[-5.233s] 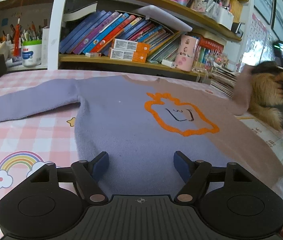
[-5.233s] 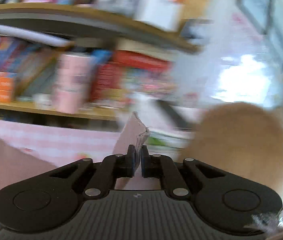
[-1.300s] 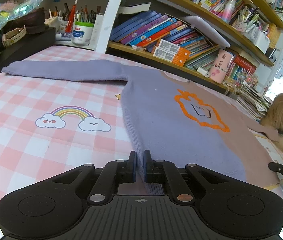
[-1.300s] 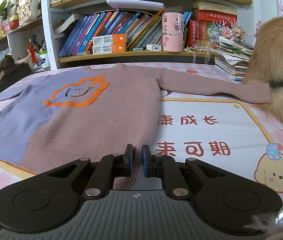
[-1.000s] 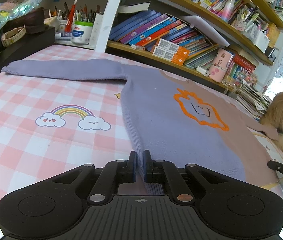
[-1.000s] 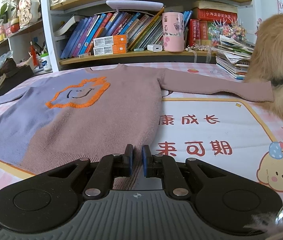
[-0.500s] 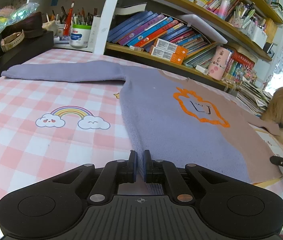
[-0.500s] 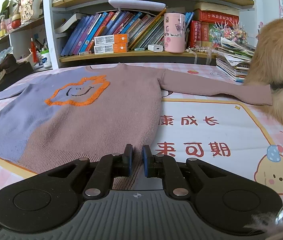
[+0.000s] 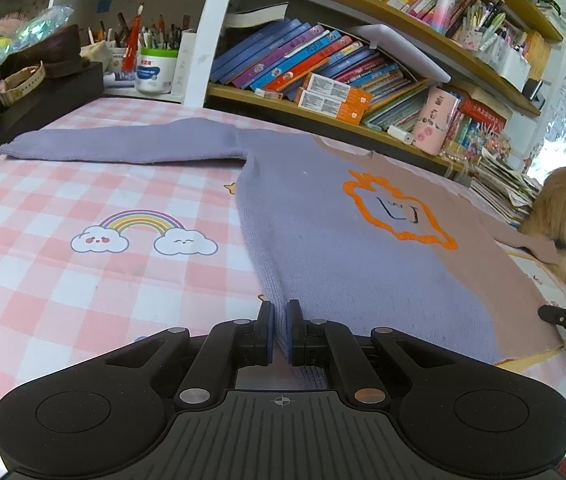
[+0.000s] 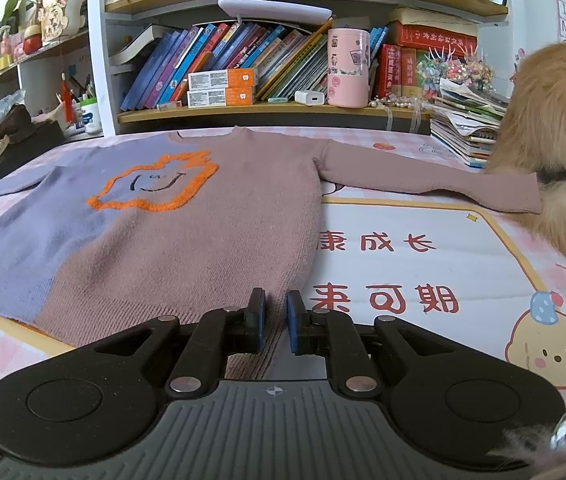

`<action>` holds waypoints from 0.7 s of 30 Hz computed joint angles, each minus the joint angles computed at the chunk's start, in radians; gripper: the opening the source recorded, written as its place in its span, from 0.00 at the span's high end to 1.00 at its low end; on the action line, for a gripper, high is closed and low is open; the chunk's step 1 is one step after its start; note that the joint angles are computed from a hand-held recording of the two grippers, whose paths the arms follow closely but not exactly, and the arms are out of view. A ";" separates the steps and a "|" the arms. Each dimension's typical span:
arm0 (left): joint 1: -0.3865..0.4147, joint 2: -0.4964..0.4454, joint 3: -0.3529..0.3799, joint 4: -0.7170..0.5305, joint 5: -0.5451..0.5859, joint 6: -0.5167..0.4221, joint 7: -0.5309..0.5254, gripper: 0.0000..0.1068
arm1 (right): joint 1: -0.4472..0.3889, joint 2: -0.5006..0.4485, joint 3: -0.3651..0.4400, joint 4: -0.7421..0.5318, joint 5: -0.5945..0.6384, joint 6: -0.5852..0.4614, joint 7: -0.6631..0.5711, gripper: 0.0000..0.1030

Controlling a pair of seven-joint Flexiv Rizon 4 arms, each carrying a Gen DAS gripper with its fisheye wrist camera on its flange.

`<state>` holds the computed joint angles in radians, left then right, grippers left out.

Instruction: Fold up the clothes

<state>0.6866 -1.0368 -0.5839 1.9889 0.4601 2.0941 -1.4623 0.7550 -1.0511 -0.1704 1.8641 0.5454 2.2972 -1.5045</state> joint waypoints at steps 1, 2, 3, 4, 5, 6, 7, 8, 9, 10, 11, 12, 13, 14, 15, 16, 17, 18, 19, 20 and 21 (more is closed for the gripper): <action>-0.001 0.001 0.002 -0.001 0.001 0.000 0.002 0.95 | 0.004 0.000 -0.003 -0.001 0.005 -0.003 -0.002 0.88; -0.002 0.000 0.002 -0.001 0.003 0.001 0.003 0.95 | 0.009 0.000 -0.007 -0.002 0.010 -0.006 -0.005 0.88; -0.001 -0.002 0.002 -0.002 0.006 0.004 0.004 0.95 | 0.015 -0.001 -0.012 -0.002 0.016 -0.009 -0.008 0.88; -0.001 -0.005 0.002 -0.003 0.007 0.007 0.003 0.95 | 0.020 -0.002 -0.017 -0.003 0.021 -0.012 -0.011 0.88; -0.001 -0.008 0.002 -0.003 0.009 0.011 0.002 0.95 | 0.023 -0.002 -0.020 -0.004 0.023 -0.014 -0.013 0.88; 0.000 -0.010 0.002 -0.004 0.012 0.015 0.001 0.95 | 0.025 -0.003 -0.022 -0.004 0.025 -0.016 -0.015 0.88; -0.001 -0.012 0.003 -0.005 0.014 0.017 -0.001 0.95 | 0.028 -0.003 -0.025 -0.004 0.027 -0.017 -0.017 0.88; -0.001 -0.011 0.004 -0.005 0.015 0.018 -0.003 0.95 | 0.025 -0.003 -0.023 -0.004 0.025 -0.016 -0.016 0.88; -0.001 -0.010 0.004 -0.005 0.017 0.017 -0.005 0.94 | 0.023 -0.002 -0.021 -0.004 0.023 -0.015 -0.016 0.88; -0.001 -0.010 0.006 -0.005 0.018 0.017 -0.006 0.94 | 0.023 -0.003 -0.021 -0.004 0.023 -0.014 -0.016 0.88; -0.002 -0.009 0.007 -0.006 0.018 0.017 -0.007 0.93 | 0.024 -0.003 -0.023 -0.004 0.026 -0.015 -0.017 0.88; -0.005 -0.006 0.011 -0.006 0.018 0.021 -0.008 0.91 | 0.026 -0.003 -0.025 -0.004 0.029 -0.017 -0.018 0.87; -0.010 -0.003 0.017 -0.004 0.020 0.032 -0.008 0.91 | 0.028 -0.003 -0.027 -0.004 0.032 -0.018 -0.019 0.84; -0.014 0.001 0.023 -0.004 0.028 0.048 -0.006 0.91 | 0.026 -0.001 -0.025 -0.002 0.029 -0.016 -0.019 0.82; -0.019 0.005 0.030 -0.004 0.039 0.066 -0.005 0.90 | 0.023 0.001 -0.021 0.003 0.024 -0.008 -0.020 0.82; -0.025 0.010 0.038 -0.006 0.052 0.086 -0.005 0.88 | 0.020 0.004 -0.018 0.008 0.021 0.001 -0.021 0.82; -0.034 0.013 0.047 -0.011 0.065 0.108 -0.007 0.87 | 0.017 0.006 -0.014 0.012 0.018 0.009 -0.022 0.82; -0.043 0.017 0.058 -0.016 0.079 0.130 -0.011 0.83 | 0.017 0.008 -0.014 0.013 0.020 0.016 -0.026 0.82; -0.051 0.021 0.067 -0.022 0.093 0.145 -0.017 0.79 | 0.019 0.011 -0.016 0.013 0.026 0.021 -0.031 0.82; -0.057 0.022 0.072 -0.030 0.107 0.153 -0.024 0.77 | 0.021 0.014 -0.017 0.013 0.032 0.026 -0.037 0.82; -0.064 0.025 0.078 -0.039 0.119 0.157 -0.032 0.72 | 0.022 0.017 -0.018 0.013 0.038 0.030 -0.043 0.82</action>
<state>0.6221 -1.0122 -0.5058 1.9499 0.5789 2.2515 -1.4940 0.7772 -1.0342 -0.1888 1.8772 0.5838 2.3276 -1.5479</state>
